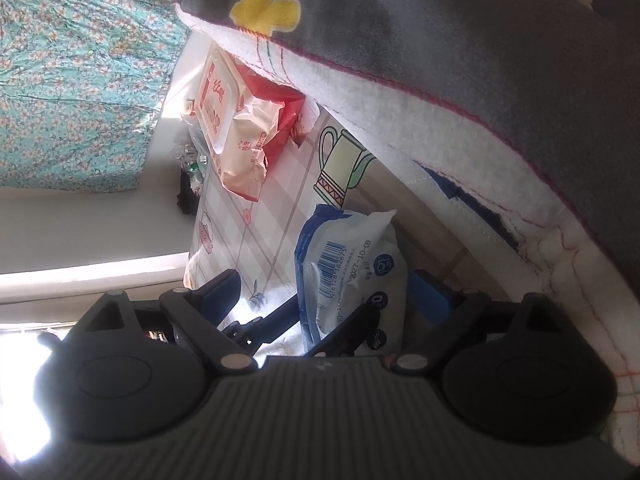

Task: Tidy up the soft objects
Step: 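Close the left tool on the wet wipes pack and lift it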

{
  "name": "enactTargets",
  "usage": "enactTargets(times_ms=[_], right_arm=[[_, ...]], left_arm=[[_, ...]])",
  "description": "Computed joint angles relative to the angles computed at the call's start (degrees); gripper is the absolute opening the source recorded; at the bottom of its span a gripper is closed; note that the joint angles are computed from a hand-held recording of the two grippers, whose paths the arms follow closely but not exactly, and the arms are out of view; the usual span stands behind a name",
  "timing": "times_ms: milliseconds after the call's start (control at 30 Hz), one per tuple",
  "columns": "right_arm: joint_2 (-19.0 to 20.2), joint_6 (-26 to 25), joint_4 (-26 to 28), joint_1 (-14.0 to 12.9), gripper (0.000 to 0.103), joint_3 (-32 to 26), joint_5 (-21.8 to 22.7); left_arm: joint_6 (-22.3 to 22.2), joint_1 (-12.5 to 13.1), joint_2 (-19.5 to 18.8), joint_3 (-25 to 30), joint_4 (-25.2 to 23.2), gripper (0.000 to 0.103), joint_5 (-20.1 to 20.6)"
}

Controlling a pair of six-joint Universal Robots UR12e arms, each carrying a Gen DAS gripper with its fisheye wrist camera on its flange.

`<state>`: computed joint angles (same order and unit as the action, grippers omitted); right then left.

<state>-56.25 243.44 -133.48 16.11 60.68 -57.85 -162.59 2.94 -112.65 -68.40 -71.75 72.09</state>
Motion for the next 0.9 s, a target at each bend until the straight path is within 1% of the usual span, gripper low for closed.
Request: enactTargets(times_ms=[100,200,233,267,300,333,400,500,567,633,767,900], right_arm=[[0.92,1.18,-0.44,0.19,0.093,-0.71,0.61],[2.06,2.32,-1.51,0.29,0.093,-1.51,2.11],[2.37,3.27,-2.46,0.26,0.093,-1.54,2.84],[2.76,4.92,-4.84,0.15,0.093,-1.27,4.23],[3.18,6.50,-7.30,0.07,0.093,-1.18,5.42],[3.47,7.43,-8.53,0.08,0.097,-1.38,5.70],[3.83,7.45,-8.87,0.21,0.097,-2.37,4.98],[4.13,9.64,-11.78,-0.02,0.097,-2.45,6.09],[4.20,10.92,-14.20,-0.15,0.097,-2.22,6.58],[4.23,11.60,-15.57,-0.24,0.097,-2.27,6.58],[4.99,13.36,-18.36,-0.23,0.097,-2.93,7.44],[5.37,12.01,-18.68,-0.21,0.097,-3.28,8.43]], left_arm=[[-2.63,2.04,-0.51,0.18,-0.81,0.070,-5.68],[-5.76,3.60,-1.09,0.47,-1.66,0.069,-10.14],[-7.27,4.06,-1.23,0.46,-1.83,0.069,-11.58],[-9.30,4.34,-1.50,0.62,-2.20,0.068,-13.46],[-10.32,4.74,-1.70,0.70,-2.77,0.068,-15.15],[-11.29,5.03,-1.83,0.67,-2.95,0.068,-16.42],[-12.75,5.38,-1.74,0.10,-1.62,0.067,-17.92],[-13.68,5.67,-1.53,0.11,-0.95,0.068,-18.86],[-12.16,5.64,-1.39,0.71,-2.23,0.073,-19.21],[-10.41,5.44,-1.19,1.00,-3.39,0.076,-18.81],[-8.00,4.95,-1.04,1.15,-4.92,0.078,-17.01],[-7.74,5.26,-0.44,0.14,-3.26,0.079,-16.71]])
